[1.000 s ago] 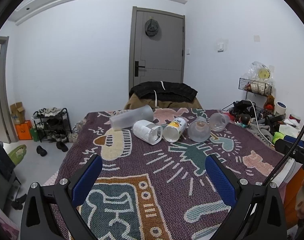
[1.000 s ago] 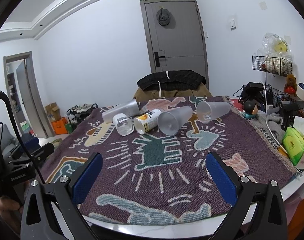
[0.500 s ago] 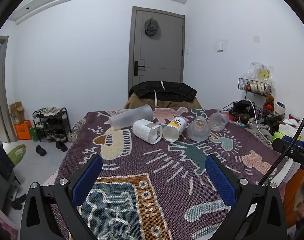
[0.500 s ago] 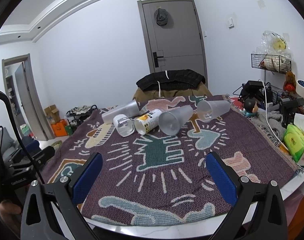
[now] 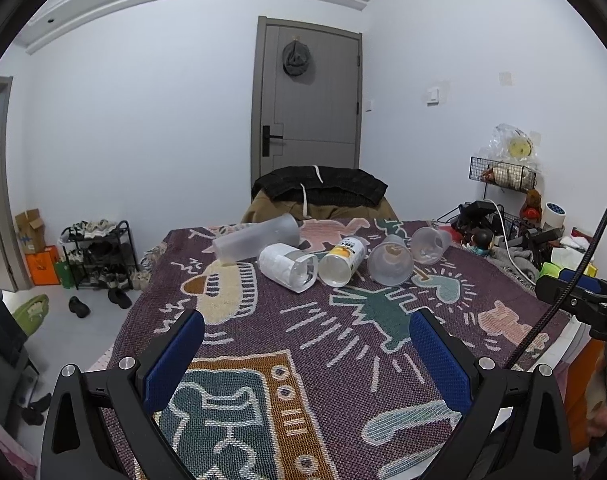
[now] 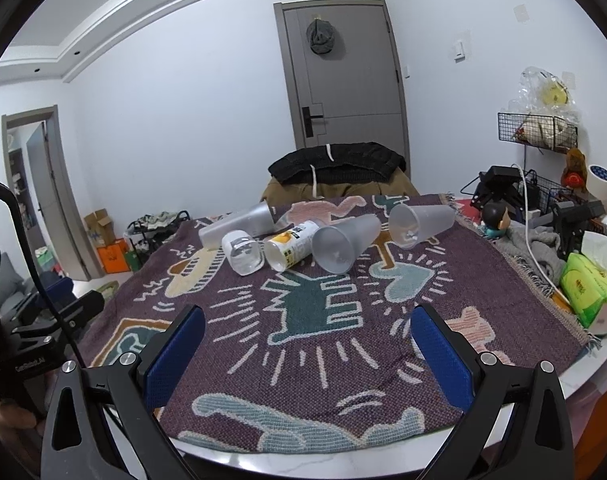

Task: Flip cup upside down

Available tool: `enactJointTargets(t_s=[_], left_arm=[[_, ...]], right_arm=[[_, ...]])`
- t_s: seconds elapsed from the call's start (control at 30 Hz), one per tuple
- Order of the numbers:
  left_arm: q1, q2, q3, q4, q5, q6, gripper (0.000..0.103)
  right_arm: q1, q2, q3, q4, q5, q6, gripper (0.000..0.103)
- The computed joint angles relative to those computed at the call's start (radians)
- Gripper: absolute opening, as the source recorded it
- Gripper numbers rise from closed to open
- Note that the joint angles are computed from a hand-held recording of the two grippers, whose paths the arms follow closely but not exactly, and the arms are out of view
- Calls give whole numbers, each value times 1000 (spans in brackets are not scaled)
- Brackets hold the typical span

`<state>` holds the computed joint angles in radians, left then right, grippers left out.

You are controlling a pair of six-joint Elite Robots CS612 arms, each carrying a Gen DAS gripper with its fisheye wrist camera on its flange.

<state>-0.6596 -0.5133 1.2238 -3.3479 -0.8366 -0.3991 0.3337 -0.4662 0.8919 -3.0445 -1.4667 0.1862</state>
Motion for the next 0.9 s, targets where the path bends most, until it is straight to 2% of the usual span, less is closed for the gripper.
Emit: enactJointTargets(t_s=[0.43, 0.73, 0.8, 0.9], left_arm=[[0, 0, 1, -5, -11, 8, 103], [6, 6, -19, 20, -21, 19, 103], [10, 7, -26, 29, -28, 18, 103], [14, 10, -38, 43, -24, 19, 103]], right_arm=[[3, -1, -4, 14, -18, -16, 103], [-1, 2, -11, 47, -17, 44, 103], [2, 4, -14, 41, -37, 32, 103], [1, 6, -14, 17, -27, 12, 103]])
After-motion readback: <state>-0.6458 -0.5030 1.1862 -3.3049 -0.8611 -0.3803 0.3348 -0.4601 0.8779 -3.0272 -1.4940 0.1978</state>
